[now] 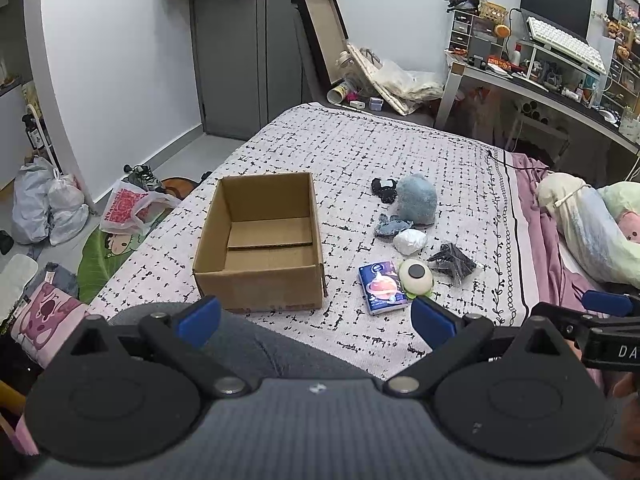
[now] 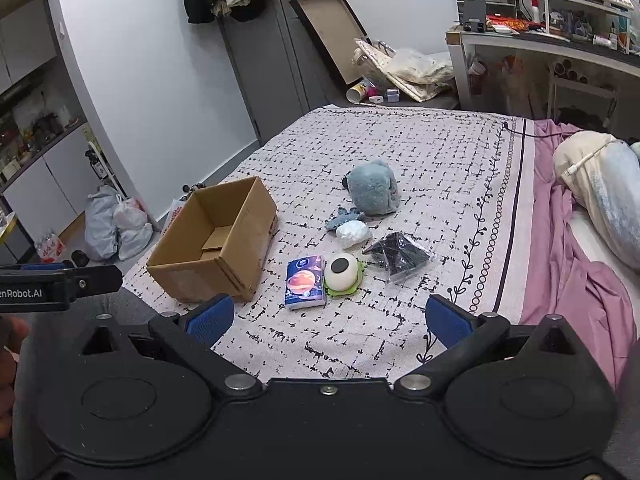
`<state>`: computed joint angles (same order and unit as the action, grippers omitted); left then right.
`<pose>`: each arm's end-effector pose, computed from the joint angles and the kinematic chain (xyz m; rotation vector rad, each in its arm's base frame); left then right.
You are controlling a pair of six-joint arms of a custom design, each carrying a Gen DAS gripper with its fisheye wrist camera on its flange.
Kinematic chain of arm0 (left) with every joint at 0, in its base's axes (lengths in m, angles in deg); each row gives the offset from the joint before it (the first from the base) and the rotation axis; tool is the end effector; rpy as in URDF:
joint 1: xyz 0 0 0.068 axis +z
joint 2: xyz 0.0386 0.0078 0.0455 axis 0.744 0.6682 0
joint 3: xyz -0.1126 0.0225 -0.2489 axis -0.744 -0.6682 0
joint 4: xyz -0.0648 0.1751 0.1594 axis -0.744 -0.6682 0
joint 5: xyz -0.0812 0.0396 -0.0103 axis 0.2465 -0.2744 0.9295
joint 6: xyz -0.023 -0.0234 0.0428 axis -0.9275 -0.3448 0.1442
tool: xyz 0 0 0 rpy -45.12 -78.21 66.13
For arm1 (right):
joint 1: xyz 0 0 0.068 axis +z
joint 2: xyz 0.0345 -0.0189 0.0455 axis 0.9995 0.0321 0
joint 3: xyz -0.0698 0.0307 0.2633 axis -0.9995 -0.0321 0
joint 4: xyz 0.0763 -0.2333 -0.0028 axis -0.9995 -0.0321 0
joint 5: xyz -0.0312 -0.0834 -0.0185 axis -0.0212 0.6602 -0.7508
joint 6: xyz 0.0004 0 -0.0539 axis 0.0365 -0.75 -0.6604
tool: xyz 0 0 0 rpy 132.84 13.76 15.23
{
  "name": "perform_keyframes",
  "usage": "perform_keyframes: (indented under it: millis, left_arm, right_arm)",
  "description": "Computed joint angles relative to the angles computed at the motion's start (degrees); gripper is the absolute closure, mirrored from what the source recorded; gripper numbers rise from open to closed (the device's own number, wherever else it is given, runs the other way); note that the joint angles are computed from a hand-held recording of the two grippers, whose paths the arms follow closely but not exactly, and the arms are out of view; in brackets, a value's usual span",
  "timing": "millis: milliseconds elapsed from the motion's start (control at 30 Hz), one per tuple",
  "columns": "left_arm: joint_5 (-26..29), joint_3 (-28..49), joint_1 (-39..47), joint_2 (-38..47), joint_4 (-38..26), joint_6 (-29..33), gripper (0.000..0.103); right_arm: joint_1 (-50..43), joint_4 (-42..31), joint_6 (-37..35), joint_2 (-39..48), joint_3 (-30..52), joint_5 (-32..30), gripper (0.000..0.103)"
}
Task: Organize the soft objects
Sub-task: 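Move both tools toward the tissue pack and black bag on the bed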
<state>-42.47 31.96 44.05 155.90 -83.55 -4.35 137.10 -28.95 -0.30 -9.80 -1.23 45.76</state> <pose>0.2992 -0.0358 0.3528 0.7558 2.2319 -0.3500 0.1656 0.1517 0.3124 0.6479 2.1468 0.0199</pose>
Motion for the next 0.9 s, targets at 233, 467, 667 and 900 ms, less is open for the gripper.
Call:
perform_keyframes:
  millis: [233, 467, 667, 900]
  left_arm:
    - [-0.32, 0.23, -0.62, 0.08, 0.27, -1.18, 0.002]
    - [-2.50, -0.52, -3.94, 1.48, 3.31, -4.22, 0.003]
    - [-3.35, -1.18, -7.15, 3.18, 5.55, -6.06, 0.003]
    - [-2.71, -2.02, -9.40, 5.37, 7.48, -9.09, 0.004]
  right_arm:
    - [-1.61, 2.91, -0.45, -1.57, -1.89, -1.46, 0.000]
    - [-5.80, 7.68, -5.34, -3.97, -4.81, -4.10, 0.000]
    - [-9.81, 9.94, -8.27, -7.52, -7.69, -6.20, 0.000]
    - [-12.45, 12.28, -6.84, -10.37, -11.82, -5.37, 0.000]
